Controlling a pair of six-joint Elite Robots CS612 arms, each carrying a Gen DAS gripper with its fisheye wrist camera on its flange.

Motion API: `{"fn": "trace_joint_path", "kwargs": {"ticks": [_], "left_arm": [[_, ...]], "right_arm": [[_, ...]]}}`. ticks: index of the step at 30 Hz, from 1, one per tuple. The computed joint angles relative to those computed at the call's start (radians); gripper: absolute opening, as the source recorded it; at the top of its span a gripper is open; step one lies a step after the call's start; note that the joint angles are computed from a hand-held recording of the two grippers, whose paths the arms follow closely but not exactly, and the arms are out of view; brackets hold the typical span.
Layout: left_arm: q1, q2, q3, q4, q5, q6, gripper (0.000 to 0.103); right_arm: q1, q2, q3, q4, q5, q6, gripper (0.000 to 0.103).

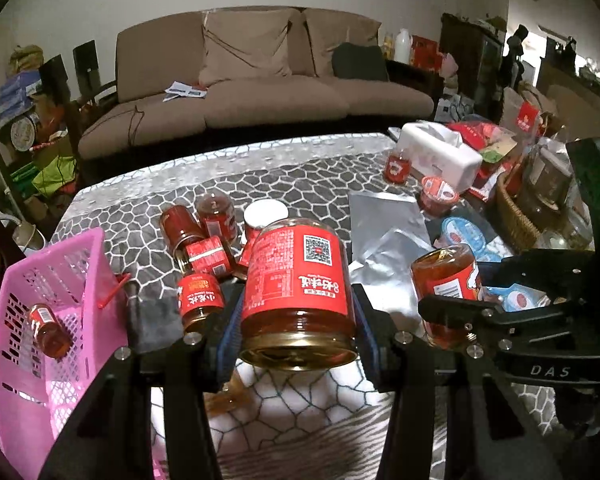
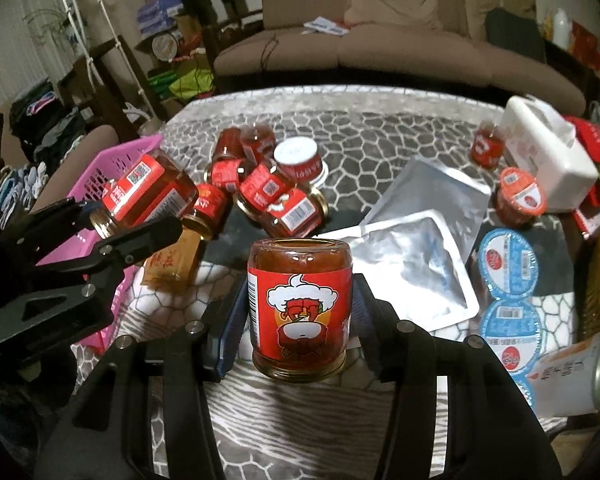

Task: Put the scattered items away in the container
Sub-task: 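Lift both held jars up off the table with both tools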

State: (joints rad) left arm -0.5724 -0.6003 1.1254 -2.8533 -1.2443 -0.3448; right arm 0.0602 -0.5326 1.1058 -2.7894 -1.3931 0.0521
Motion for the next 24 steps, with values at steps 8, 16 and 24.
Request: {"fn": "trace_joint_path", "kwargs": {"ticks": [8, 16, 24], "left_arm": [[-0.004, -0.025, 0.032, -0.021, 0.021, -0.012, 0.050], [-0.014, -0.051, 0.065, -0.060, 0.048, -0.009, 0.050], [-0.019, -0.077, 0.102, -0.098, 0.070, -0.020, 0.050]], "right_arm": [[0.001, -0.022, 0.033, -0.058, -0.020, 0.021, 0.047], [0.016, -0.045, 0.067, -0.117, -0.062, 0.002, 0.047], [0.026, -0.067, 0.102, -0.209, -0.090, 0.004, 0.047]]}}
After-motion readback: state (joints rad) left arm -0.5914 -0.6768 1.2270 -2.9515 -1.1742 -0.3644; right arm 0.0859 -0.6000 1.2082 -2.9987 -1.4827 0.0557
